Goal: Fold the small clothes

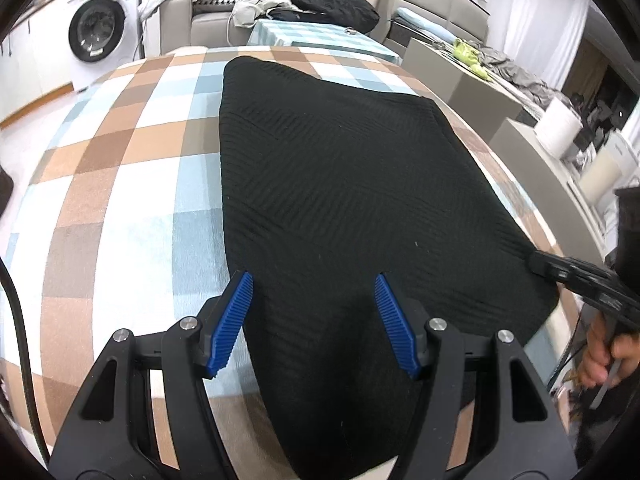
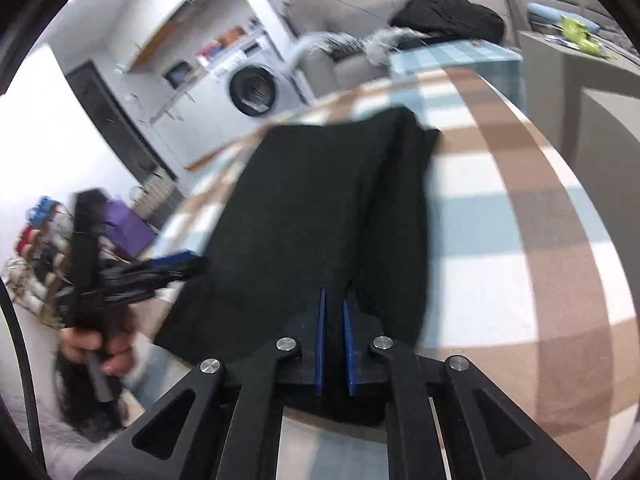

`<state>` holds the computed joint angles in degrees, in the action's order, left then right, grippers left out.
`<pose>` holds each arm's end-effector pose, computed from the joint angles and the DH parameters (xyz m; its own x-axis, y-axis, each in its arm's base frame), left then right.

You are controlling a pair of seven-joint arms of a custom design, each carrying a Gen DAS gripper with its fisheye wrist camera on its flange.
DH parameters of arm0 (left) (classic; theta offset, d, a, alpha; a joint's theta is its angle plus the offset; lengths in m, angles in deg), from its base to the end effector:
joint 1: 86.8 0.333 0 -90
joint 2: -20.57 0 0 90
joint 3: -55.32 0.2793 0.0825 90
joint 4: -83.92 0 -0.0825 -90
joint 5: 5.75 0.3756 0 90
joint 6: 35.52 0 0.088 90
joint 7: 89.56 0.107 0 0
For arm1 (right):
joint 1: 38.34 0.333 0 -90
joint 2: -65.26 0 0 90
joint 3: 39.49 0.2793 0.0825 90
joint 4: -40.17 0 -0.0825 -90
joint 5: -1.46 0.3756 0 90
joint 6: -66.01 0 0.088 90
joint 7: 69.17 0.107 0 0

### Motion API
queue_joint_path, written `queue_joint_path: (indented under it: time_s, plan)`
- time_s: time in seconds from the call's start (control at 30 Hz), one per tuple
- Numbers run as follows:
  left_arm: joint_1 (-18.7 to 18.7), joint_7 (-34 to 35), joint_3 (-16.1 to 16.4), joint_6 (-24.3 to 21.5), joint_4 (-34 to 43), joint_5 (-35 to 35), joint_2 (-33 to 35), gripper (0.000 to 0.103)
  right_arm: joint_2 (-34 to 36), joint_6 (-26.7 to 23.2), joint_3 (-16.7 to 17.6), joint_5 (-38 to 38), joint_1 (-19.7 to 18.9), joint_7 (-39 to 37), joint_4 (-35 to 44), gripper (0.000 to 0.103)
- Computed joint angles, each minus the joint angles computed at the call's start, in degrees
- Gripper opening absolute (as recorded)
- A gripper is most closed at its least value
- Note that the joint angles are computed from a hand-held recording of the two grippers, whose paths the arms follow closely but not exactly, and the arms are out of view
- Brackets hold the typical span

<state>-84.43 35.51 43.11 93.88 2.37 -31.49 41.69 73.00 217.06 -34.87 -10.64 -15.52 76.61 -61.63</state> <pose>0.6799 -0.1060 0.5141 -0.5618 -0.8056 0.1883 -0.7216 0.3658 -0.5878 0.5645 0.2961 0.5288 -0.1891 -0.8830 -0.4296 -0.7491 0.4126 -0.5183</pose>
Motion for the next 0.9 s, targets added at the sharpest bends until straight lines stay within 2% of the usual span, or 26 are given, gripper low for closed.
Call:
queue_joint_path:
  time_s: [0.03, 0.07, 0.17, 0.23, 0.33, 0.47, 0.57, 0.67, 0.73, 0.8, 0.83, 0.87, 0.9]
  plan:
    - [0.2, 0.7, -0.1, 0.1, -0.9, -0.2, -0.6, 0.061, 0.5, -2.0, 0.2, 1.6, -0.3, -0.8, 0.5, 0.008]
    - [0.4, 1.5, -0.3, -0.3, -1.7, -0.7, -1.3, 0.061, 0.1, -1.3, 0.4, 3.5, -0.7, -1.5, -0.5, 0.009]
    - [1.5, 6.3, -0.9, -2.0, -5.0, -4.3, -4.5, 0.061, -2.5, 4.9, 0.9, 7.7, -1.3, -3.2, -4.7, 0.02]
    - [1.7, 11.1, -1.1, -2.7, -7.6, -7.0, -6.7, 0.061, -3.1, 6.1, 1.4, 9.4, -1.3, -5.8, -5.6, 0.024]
    - [1.0, 15.6, -0.3, -4.2, -10.3, -8.9, -8.9, 0.061, -2.3, 4.0, 1.5, 8.9, -1.1, -8.9, -4.5, 0.024]
    - [-0.4, 16.2, 1.3, -4.7, -12.9, -7.0, -10.4, 0.061, -3.1, 4.6, 1.2, 5.9, -0.4, -7.6, -5.5, 0.012]
    - [-0.5, 16.9, 2.0, -5.1, -14.0, -6.9, -11.1, 0.061, -3.4, 3.8, 1.1, 4.2, -0.3, -7.4, -5.6, 0.009]
    - [-0.4, 17.9, 2.6, -6.4, -14.0, -6.6, -11.3, 0.061, -3.1, -0.2, 1.1, 3.9, -0.4, -7.1, -4.7, 0.01]
    - [0.0, 18.7, 3.0, -7.5, -13.8, -6.8, -11.8, 0.061, -3.3, -0.9, 1.4, 7.4, -0.9, -8.6, -4.5, 0.018]
    - [0.6, 17.3, 3.5, -9.1, -12.4, -8.2, -11.5, 0.061, -3.9, -1.0, 1.3, 6.8, -0.8, -7.8, -4.5, 0.03]
    - [1.0, 16.6, 3.7, -9.4, -12.0, -9.0, -11.4, 0.062, -4.1, -1.0, 1.2, 5.3, -0.7, -6.4, -4.5, 0.044]
    - [1.3, 15.4, 3.9, -9.5, -11.2, -9.4, -10.8, 0.062, -4.2, -1.1, 1.0, 3.7, -0.6, -5.0, -4.5, 0.05]
    - [1.4, 13.8, 4.0, -9.0, -10.5, -9.6, -10.2, 0.062, -4.3, -1.5, 0.8, 2.2, -0.6, -3.1, -4.4, 0.05]
